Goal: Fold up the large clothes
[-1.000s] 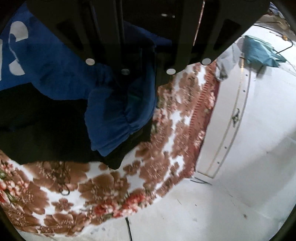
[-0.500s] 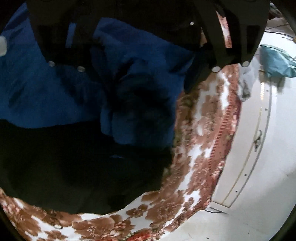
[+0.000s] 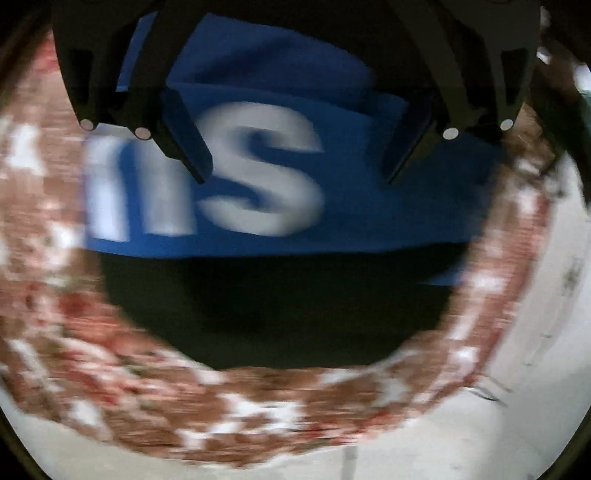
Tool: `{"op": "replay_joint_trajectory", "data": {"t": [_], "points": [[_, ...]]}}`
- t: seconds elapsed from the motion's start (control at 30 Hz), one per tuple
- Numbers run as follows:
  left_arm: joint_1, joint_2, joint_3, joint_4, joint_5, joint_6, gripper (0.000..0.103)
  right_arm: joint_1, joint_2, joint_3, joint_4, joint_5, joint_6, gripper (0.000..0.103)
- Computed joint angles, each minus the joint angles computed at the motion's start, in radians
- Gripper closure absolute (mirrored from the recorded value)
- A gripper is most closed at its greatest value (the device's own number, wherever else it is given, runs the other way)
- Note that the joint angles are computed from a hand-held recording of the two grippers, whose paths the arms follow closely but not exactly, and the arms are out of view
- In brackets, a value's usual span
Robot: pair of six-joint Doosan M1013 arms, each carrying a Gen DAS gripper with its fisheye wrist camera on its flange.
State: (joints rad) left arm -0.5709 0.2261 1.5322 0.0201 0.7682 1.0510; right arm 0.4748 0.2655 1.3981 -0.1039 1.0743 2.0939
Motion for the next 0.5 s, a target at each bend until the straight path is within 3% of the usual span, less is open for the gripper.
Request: {"op": "replay_joint_trajectory", "data": {"t": [0.1,0.17,0.23,0.3,0.33,0.5], "points": [[0.047,0.040,-0.034,-0.169,-0.003,0.116,0.007,-0.030,-0.034,0.071,-0.062,0.013,0.059,0.011],[0.061,0.074,-0.068,-0.255,0.028,0.198,0.016,-0.047,-0.050,0.111,-0.063,0.007,0.087,0.011],[0.056,0.103,-0.100,-0.224,0.069,0.205,0.023,-0.057,-0.056,0.133,-0.057,-0.009,0.105,0.011],[0.051,0.125,-0.120,-0.212,0.098,0.213,0.040,-0.062,-0.054,0.140,-0.065,-0.020,0.122,0.011],[0.044,0.138,-0.134,-0.191,0.123,0.203,0.063,-0.064,-0.048,0.137,-0.072,-0.022,0.127,0.011],[0.016,0.136,-0.169,-0.077,0.174,0.193,0.067,-0.060,-0.022,0.109,-0.105,-0.012,0.112,0.009]]}}
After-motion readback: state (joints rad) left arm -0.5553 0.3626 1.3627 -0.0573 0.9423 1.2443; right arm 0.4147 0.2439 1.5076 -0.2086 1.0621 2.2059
